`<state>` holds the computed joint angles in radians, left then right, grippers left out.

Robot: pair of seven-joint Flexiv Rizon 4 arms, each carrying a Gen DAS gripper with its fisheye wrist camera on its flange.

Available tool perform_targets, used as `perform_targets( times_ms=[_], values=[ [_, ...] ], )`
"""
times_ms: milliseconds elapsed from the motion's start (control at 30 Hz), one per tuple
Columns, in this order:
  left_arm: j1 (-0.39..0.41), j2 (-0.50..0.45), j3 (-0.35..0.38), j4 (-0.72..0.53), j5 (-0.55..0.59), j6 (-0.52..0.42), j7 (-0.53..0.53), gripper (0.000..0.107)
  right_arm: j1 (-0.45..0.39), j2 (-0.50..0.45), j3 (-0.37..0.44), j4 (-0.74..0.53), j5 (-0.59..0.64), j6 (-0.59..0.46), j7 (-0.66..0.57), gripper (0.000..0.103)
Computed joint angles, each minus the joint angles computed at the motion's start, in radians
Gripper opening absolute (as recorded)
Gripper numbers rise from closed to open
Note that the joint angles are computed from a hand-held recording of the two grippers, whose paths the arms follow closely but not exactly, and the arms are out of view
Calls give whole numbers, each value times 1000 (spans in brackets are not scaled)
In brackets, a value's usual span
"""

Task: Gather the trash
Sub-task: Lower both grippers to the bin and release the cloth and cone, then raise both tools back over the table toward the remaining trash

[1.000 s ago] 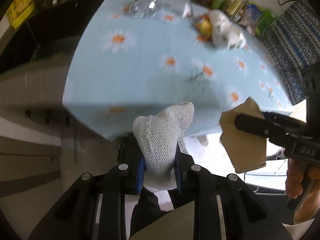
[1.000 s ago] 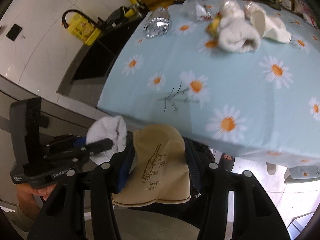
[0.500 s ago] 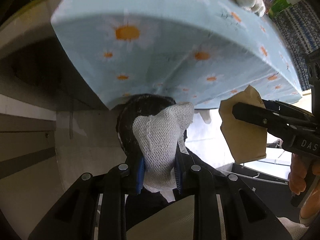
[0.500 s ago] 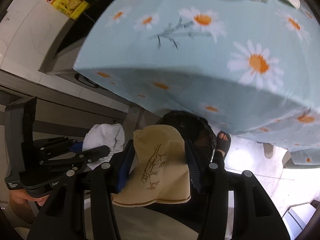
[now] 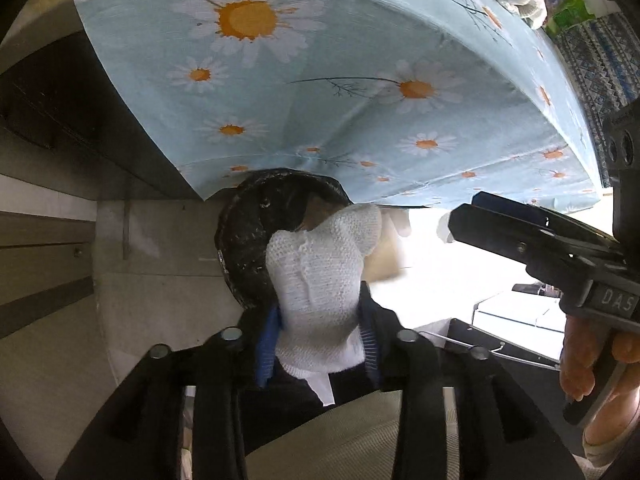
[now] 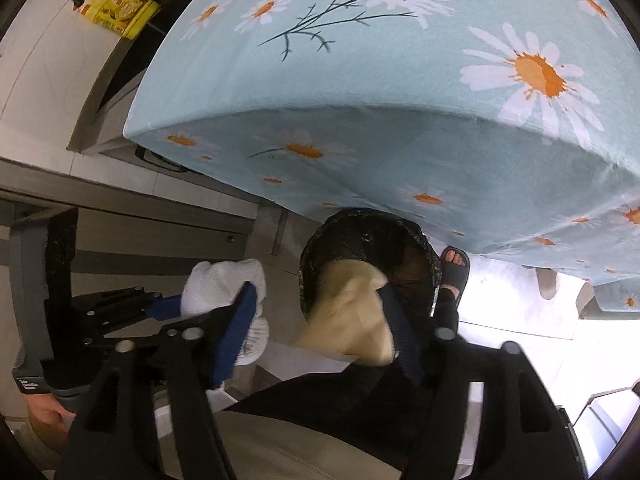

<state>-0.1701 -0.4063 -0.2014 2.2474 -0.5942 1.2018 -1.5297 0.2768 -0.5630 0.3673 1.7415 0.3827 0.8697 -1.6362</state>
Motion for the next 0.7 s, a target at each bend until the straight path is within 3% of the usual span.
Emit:
perform_targets(
  times_ms=[700],
  values=[
    [0, 25, 33, -15, 43, -31, -34, 45, -13, 26, -7, 5, 16, 9, 4, 66]
  ],
)
